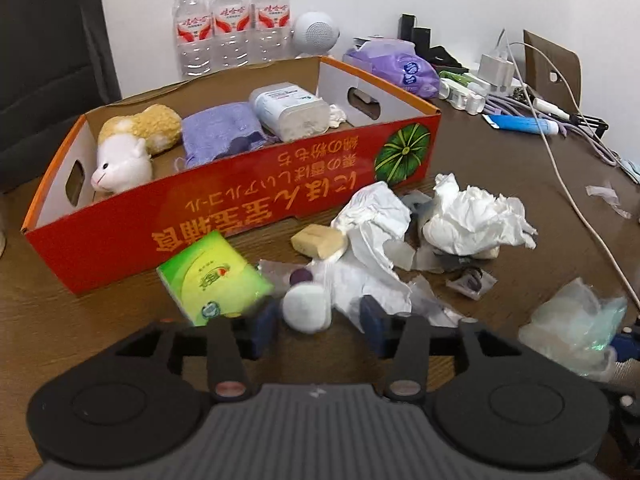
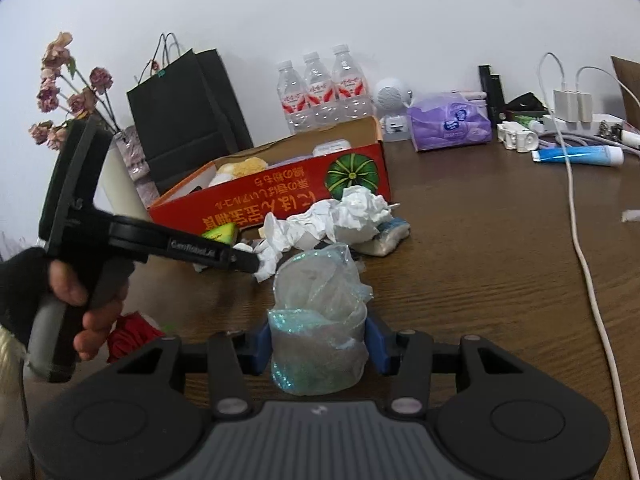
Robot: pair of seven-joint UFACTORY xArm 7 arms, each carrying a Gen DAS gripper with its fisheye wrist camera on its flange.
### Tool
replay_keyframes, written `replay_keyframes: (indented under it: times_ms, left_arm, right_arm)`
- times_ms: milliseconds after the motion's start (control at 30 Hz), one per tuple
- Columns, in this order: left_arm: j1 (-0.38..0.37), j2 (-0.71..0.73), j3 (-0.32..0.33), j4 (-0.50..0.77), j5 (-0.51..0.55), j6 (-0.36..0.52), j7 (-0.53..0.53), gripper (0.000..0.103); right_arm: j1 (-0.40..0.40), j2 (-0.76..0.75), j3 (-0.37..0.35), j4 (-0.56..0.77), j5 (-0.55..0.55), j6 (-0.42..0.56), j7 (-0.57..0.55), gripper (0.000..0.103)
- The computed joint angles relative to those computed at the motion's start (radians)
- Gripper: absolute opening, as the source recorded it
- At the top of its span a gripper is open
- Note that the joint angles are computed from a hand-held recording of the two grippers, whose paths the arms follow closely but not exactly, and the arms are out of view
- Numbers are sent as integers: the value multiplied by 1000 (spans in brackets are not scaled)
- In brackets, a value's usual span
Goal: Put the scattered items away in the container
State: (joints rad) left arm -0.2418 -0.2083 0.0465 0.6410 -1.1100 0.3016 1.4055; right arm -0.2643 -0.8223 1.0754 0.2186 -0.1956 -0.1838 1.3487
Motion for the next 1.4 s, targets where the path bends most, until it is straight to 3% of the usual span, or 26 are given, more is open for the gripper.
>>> replay_keyframes:
  times_ms: [100,133,167,267,400,567,700,767,867,967,1167,1300,1400]
  left_arm:
    - [7,19,-11,16,49,6,-31,49]
    - [11,25,-18,19,74,3,-50,35]
    - [12,24,-20,18,85,0,-64,30]
    - [6,14,-16,8,71,-16,-78,30]
    - [-21,-58,20,-28,-16,-23,-14,30]
    - [-48,-229,81,-115,-125,-29,48,30]
    - [-70,-455,114,-245,-168,-78,36,30]
    - [-56,-571,119,-318,-127,-75,-5,30]
    - [4,-694,77,-419,-32,-94,-93,30]
    - [102,-791,57,-491,55,-43,-218,30]
    - [311,-1040,55,-643,234,101,-372,30]
    - [420,-1155,120,-675,342,211,-406,30]
    - [441,-1178,175,-677,389,220,-411,30]
  right_arm:
    - [-44,28,14,8,-5,-49,-19,46]
    - [-62,37,23,10,0,-68,-24,46]
    - [-78,49,30,10,8,-90,-31,46]
    - [-115,81,49,13,41,-133,-55,46]
    - [-127,104,62,13,82,-154,-88,46]
    - [-123,118,68,15,113,-157,-118,46]
    - [-119,115,72,8,139,-162,-123,46]
    - [-115,115,72,8,144,-157,-123,46]
    - [-95,117,61,10,138,-141,-135,46]
    - [-43,57,61,7,148,-70,-104,46]
    - [197,-126,37,11,114,166,-2,45]
    - [326,-202,12,34,64,311,22,45]
    - [387,-242,-15,35,31,381,45,45]
